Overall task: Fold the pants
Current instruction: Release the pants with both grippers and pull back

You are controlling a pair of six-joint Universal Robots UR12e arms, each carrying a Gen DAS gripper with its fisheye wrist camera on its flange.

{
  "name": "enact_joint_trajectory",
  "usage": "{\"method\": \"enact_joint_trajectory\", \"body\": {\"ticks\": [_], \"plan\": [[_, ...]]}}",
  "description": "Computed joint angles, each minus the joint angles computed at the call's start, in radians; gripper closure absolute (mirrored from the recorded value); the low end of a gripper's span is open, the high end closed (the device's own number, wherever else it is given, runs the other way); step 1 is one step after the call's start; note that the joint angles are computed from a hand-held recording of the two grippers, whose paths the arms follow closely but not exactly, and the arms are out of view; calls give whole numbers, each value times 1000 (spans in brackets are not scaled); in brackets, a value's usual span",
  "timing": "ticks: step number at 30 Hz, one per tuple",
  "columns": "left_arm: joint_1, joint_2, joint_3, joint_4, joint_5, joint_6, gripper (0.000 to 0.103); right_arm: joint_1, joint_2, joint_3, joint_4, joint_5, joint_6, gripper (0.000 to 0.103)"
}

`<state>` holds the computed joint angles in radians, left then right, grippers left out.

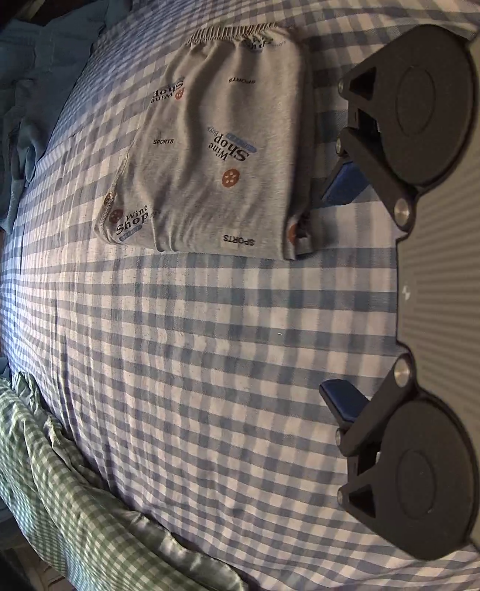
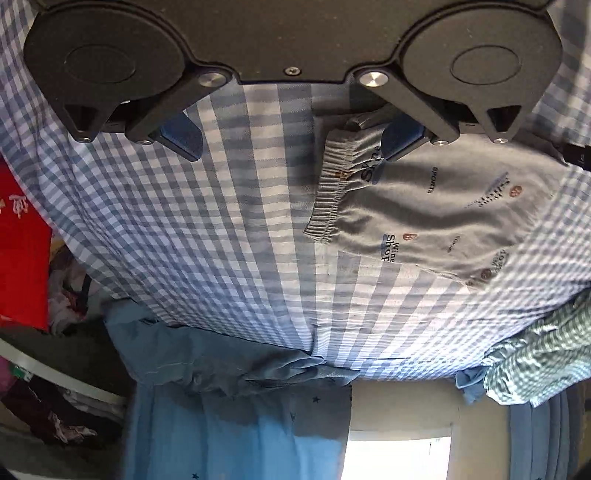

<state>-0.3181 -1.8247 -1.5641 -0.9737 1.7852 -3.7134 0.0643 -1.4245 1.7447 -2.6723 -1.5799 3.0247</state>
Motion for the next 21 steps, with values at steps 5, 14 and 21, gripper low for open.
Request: {"method": "enact_joint_trajectory", "body": {"ticks": [5, 14, 21], "plan": [[-12, 51, -6, -56, -45, 10, 0, 9, -96, 34, 141, 30, 173, 1], [-18, 62, 19, -102, -24, 18, 0, 14, -117, 23, 271, 84, 158, 1], [-32, 44, 65, -201, 19, -69, 0, -33, -98, -5, 348, 194, 97, 1]]}}
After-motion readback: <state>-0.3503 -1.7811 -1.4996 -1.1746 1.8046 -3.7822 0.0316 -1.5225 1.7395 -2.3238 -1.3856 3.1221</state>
